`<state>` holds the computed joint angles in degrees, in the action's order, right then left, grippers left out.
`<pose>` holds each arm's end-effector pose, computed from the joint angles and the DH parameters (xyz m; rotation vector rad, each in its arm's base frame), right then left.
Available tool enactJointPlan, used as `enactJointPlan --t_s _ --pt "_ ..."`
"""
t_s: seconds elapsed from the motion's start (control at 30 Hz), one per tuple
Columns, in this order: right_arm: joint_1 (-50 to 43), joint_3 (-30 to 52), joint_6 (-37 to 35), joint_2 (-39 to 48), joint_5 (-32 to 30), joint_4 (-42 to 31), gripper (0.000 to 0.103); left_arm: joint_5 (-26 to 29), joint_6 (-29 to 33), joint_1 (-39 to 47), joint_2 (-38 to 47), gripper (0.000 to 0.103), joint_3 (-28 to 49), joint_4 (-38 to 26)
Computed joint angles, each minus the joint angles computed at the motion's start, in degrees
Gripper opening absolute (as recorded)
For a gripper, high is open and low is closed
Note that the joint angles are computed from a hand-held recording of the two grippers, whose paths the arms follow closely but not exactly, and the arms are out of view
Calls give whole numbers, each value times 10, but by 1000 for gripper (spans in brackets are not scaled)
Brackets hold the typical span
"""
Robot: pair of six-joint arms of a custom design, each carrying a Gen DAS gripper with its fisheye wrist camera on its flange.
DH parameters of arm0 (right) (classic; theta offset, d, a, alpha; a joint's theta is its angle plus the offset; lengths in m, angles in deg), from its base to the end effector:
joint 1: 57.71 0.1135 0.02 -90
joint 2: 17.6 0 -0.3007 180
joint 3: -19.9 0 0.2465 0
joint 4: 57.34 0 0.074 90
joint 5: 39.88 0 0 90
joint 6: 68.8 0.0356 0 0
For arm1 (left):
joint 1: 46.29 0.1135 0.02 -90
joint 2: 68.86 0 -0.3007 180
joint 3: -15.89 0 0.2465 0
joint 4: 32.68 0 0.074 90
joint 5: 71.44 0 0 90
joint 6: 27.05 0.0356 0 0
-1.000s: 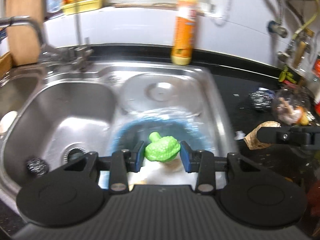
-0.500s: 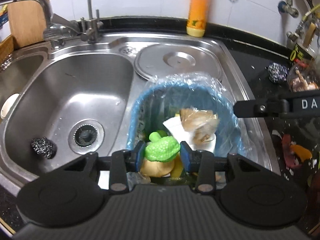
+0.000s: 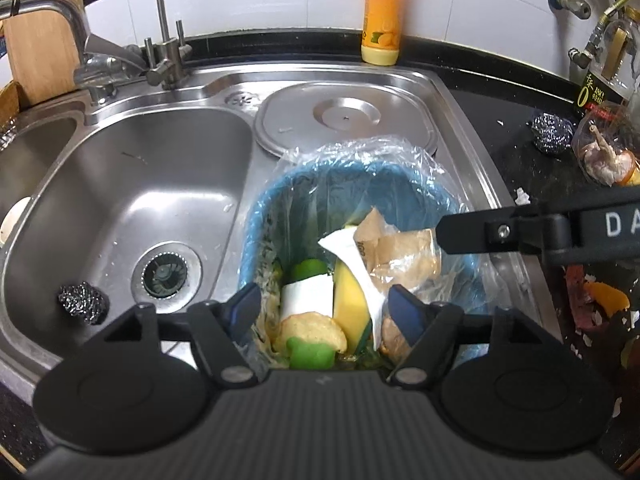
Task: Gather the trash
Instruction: 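Carry the broccoli and ginger over the blue bin and open both grippers, then move both tools back toward the potato and green chili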
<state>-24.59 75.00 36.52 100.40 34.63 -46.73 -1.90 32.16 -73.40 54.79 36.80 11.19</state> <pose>0.2793 0.1936 0.0739 -0.5149 2.5174 0.6780 0.1728 -0.0745 0.0315 -0.2058 2.4939 0.0577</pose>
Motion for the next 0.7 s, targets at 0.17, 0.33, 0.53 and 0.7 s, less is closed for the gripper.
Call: enactJointPlan --t_s 0.17,0.33,0.53,0.7 --pt "-1 -10 -11 -19 0 3 73 -11 -16 -8 -31 90 6 -36" --pt "-10 -23 -16 -43 -4 3 93 -30 -28 -33 -75 102 13 -78" --pt "-40 -62 -22 -85 -7 16 98 -46 -47 -75 -123 103 52 -157" --pt "-94 -105 -31 -118 -16 34 103 -53 -52 -117 -131 103 106 -215"
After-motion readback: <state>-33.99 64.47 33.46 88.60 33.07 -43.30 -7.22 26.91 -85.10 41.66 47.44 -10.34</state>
